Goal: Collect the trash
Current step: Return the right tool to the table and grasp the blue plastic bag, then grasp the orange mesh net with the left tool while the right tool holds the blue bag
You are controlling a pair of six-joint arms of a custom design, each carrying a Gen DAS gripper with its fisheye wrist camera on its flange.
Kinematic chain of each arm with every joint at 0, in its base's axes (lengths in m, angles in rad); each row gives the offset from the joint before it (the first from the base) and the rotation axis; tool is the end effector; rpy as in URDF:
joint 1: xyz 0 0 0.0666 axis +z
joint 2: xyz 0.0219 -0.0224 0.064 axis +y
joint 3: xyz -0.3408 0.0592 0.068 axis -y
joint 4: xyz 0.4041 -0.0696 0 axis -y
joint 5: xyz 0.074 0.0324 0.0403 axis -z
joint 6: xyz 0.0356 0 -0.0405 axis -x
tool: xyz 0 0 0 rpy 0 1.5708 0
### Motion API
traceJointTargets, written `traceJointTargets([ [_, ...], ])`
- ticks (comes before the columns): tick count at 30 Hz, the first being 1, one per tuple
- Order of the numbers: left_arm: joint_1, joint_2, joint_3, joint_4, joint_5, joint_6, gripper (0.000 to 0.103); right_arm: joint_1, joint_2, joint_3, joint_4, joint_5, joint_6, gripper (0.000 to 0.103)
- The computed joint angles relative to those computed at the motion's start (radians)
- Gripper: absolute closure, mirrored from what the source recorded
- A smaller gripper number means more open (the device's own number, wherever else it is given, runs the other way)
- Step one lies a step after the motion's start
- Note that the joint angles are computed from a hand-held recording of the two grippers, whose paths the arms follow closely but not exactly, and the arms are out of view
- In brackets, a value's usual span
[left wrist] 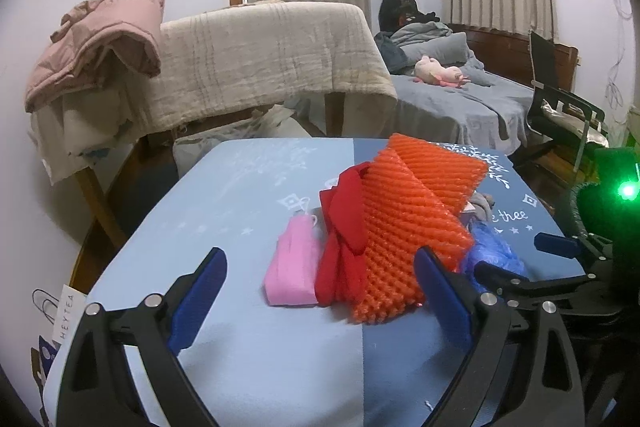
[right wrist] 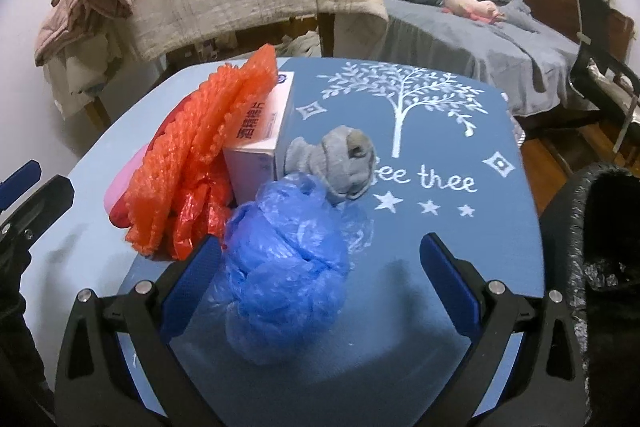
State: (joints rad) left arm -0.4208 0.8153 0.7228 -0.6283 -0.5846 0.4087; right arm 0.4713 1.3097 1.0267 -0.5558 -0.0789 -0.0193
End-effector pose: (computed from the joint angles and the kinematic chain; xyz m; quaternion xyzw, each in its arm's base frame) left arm 0.2980 -0.1123 0.3194 -0.1135 0.8731 0.0812 0.4671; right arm 0.4094 0.2113 0.2830 -0.2228 0.9062 0.1226 0.3380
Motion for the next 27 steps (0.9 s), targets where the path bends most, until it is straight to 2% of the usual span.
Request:
traceJointTargets([
  [2, 0.002, 0.006, 0.002, 0.001, 0.005, 0.004, 0.010, 0.000, 0.017, 0.016, -0.026, -0.020, 0.013, 0.025],
  [4, 0.002, 0.009, 0.002, 0.003, 0.010, 0.006, 0.010, 0.003, 0.028, 0.026, -0.042, -0.045, 0.021, 0.030],
  [6, 0.004, 0.011, 0.002, 0.005, 0.015, 0.002, 0.010, 0.004, 0.030, 0.028, -0.050, -0.068, 0.030, 0.043],
  [7, 0.003, 0.012, 0.003, 0.006, 0.016, 0.001, 0.010, 0.005, 0.032, 0.029, -0.054, -0.084, 0.036, 0.053],
  [8, 0.000, 0.012, 0.003, 0.005, 0.015, 0.003, 0.010, 0.004, 0.033, 0.032, -0.062, -0.106, 0.044, 0.057],
  [11, -0.004, 0.017, 0.008, 0.006, 0.017, 0.002, 0.010, 0.000, 0.022, 0.024, -0.064, -0.125, 0.051, 0.061],
  [21, -0.040, 0.055, 0.036, 0.041, 0.020, -0.005, 0.011, -0.056, -0.077, -0.010, -0.064, -0.131, 0.056, 0.061],
  [27, -0.062, 0.110, 0.068, 0.072, 0.025, 0.005, 0.017, -0.100, -0.105, -0.014, -0.064, -0.124, 0.055, 0.061],
])
